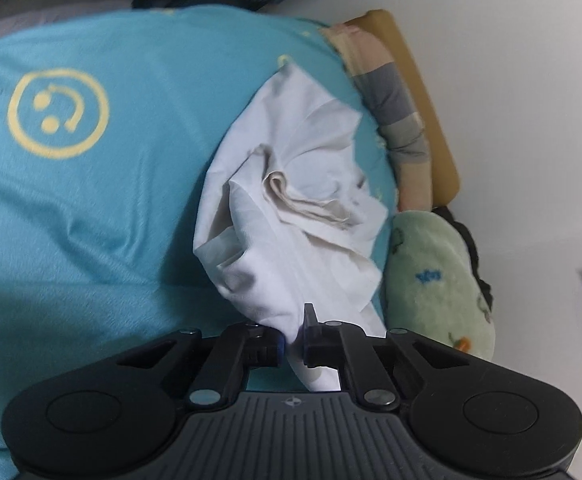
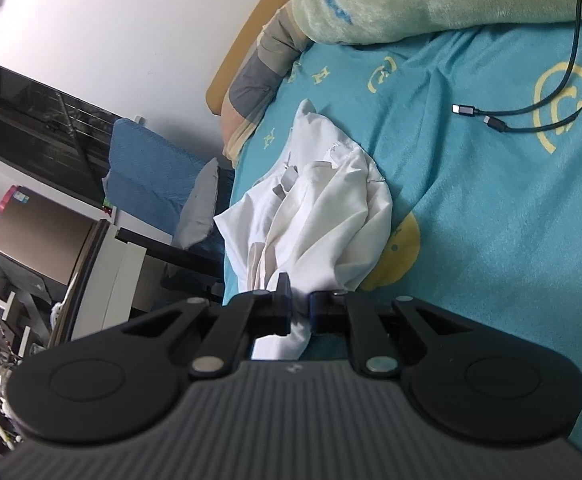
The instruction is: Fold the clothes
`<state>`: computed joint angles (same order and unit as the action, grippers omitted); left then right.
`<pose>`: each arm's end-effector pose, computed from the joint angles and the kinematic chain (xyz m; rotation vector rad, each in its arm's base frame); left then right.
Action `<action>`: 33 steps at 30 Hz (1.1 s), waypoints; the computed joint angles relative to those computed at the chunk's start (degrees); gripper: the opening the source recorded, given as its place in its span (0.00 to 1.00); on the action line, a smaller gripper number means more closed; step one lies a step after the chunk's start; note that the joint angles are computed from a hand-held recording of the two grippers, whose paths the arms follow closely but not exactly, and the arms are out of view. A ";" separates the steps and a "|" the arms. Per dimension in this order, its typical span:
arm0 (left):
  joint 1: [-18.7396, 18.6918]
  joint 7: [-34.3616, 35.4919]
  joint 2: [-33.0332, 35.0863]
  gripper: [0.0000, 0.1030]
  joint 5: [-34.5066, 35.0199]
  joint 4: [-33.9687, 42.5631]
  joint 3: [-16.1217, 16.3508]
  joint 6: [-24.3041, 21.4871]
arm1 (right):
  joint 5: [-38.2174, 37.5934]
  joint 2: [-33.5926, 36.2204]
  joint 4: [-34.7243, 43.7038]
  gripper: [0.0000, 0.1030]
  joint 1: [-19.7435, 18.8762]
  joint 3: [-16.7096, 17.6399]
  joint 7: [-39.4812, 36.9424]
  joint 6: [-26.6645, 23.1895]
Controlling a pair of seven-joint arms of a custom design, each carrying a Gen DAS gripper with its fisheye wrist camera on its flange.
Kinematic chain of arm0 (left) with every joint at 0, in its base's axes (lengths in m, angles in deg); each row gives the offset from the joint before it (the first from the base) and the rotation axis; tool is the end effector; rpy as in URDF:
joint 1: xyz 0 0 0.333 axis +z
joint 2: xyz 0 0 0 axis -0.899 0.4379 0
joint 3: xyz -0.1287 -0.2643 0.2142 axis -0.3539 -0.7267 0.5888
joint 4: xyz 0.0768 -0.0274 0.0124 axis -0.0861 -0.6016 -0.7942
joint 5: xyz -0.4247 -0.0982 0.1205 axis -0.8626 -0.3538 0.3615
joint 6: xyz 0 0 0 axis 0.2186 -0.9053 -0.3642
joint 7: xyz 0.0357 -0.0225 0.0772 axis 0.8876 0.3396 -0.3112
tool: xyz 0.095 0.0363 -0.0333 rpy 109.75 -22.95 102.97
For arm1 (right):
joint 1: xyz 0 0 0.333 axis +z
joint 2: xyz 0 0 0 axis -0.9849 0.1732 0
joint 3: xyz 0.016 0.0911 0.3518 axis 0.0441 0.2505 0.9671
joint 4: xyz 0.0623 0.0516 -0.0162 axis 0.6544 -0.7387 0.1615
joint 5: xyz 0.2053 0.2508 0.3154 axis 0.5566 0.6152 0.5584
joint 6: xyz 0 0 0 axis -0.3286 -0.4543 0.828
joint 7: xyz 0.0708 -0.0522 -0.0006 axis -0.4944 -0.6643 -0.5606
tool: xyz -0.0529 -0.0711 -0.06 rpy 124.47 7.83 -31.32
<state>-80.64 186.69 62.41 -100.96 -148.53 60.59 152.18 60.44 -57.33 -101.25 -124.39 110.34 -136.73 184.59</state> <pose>0.5885 -0.3644 0.5000 1.8970 -1.5826 1.2087 0.4281 0.3049 0.4548 -0.4441 1.9477 -0.2391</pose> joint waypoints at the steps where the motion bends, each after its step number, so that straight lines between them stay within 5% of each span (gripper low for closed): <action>1: 0.04 1.24 -0.42 0.07 -0.86 -0.05 -0.18 0.48 | 0.11 -0.72 -0.02 0.11 0.25 -0.18 0.05 0.06; 11: -0.82 13.78 -9.28 0.06 -5.54 -1.42 1.99 -3.67 | -3.89 -8.56 2.42 0.11 10.06 -8.51 -1.33 -9.91; 17: -2.78 14.20 -20.32 0.06 -4.68 -9.37 5.28 -8.83 | -7.49 -9.35 2.93 0.11 23.02 -16.39 -2.16 -20.12; 24: -6.09 10.75 -33.95 0.06 -4.61 -22.19 9.37 -13.11 | -9.44 -11.15 4.42 0.11 35.23 -17.44 -0.35 -35.58; 29: -8.02 10.90 -36.05 0.06 -6.98 -24.91 10.32 -11.29 | -9.60 -12.13 4.00 0.11 38.19 -15.99 7.07 -40.90; 33: -7.81 8.55 -31.91 0.07 -5.54 -21.03 9.23 -9.33 | -13.49 -10.51 3.61 0.11 36.38 -17.32 9.81 -38.47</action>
